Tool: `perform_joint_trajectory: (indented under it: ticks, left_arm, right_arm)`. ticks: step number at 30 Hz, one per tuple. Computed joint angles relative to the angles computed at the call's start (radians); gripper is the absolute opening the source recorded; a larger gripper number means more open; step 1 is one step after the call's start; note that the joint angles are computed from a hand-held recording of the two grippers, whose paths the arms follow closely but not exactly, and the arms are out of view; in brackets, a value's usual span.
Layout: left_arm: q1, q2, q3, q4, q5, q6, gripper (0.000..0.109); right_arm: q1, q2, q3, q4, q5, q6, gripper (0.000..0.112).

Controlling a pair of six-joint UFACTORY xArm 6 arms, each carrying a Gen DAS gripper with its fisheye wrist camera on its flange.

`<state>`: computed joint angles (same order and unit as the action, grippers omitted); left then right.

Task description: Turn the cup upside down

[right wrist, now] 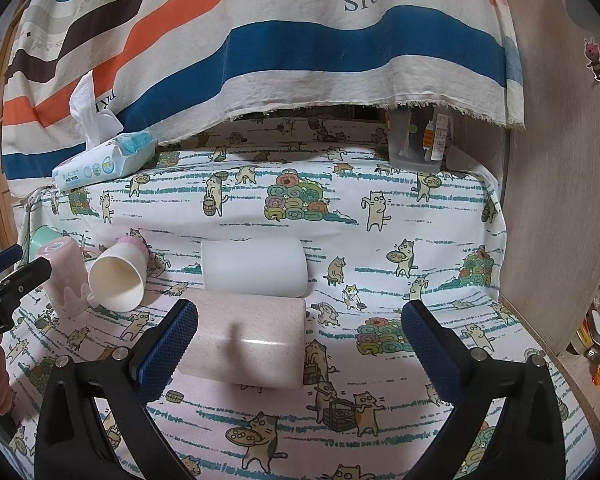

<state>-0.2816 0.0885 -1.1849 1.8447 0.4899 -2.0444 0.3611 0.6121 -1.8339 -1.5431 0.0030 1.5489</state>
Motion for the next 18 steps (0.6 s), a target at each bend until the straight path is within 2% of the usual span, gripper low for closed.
perform_joint_trajectory:
  ticks: [18]
  left_arm:
    - [0.0,0.0,-0.001,-0.002,0.0,0.002,0.103]
  right_arm:
    - [-0.001,0.0,0.003,0.025,-0.001,-0.025,0.103]
